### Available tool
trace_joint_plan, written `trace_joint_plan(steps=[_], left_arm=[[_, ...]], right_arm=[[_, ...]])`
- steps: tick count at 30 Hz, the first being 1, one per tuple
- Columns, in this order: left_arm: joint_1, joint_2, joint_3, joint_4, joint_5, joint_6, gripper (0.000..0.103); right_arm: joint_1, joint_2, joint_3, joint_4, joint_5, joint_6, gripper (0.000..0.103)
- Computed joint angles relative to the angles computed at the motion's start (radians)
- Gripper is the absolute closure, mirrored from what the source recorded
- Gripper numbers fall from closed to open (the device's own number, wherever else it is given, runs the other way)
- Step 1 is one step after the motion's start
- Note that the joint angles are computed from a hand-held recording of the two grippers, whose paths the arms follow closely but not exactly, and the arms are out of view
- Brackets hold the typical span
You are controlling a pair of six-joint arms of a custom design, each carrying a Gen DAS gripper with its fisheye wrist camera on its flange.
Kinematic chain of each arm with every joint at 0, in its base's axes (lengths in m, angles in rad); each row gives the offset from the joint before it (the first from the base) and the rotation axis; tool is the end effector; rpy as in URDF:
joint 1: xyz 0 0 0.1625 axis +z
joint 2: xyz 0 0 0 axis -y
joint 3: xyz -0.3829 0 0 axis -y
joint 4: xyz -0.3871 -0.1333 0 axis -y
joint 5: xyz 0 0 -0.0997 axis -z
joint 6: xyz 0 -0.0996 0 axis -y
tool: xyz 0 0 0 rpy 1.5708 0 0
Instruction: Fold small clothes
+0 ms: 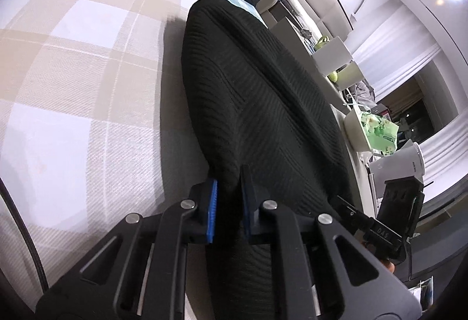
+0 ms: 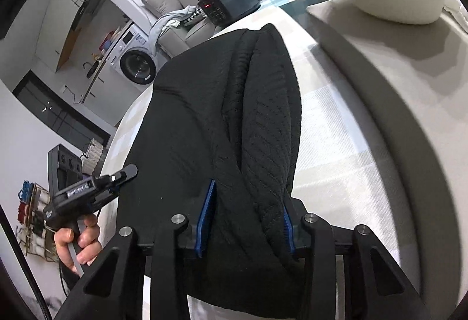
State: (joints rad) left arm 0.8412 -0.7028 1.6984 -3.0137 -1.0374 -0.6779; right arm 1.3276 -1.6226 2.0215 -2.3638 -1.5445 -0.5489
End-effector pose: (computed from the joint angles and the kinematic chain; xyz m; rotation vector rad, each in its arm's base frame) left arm -0.2826 -0.5920 0.0510 -0.1034 2.8552 -0.9986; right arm 0.0194 -0.4862 0.3409 0.4586 -2.9260 0.5605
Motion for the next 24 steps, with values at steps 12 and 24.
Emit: trace_joint_plan(steps=[12,24], left_arm=[[-0.102,-0.307,0.401,-0.020,0.200,-0.156,0.093],[-0.168,-0.470,0.529,0.207,0.340,-0.338,0.040]], right_arm=[[0.093,-0.032,0.144,0.078,0.053,-0.052,0.064],[0.094,0.026,0.082,0.006,0.192,0.064,0.058]])
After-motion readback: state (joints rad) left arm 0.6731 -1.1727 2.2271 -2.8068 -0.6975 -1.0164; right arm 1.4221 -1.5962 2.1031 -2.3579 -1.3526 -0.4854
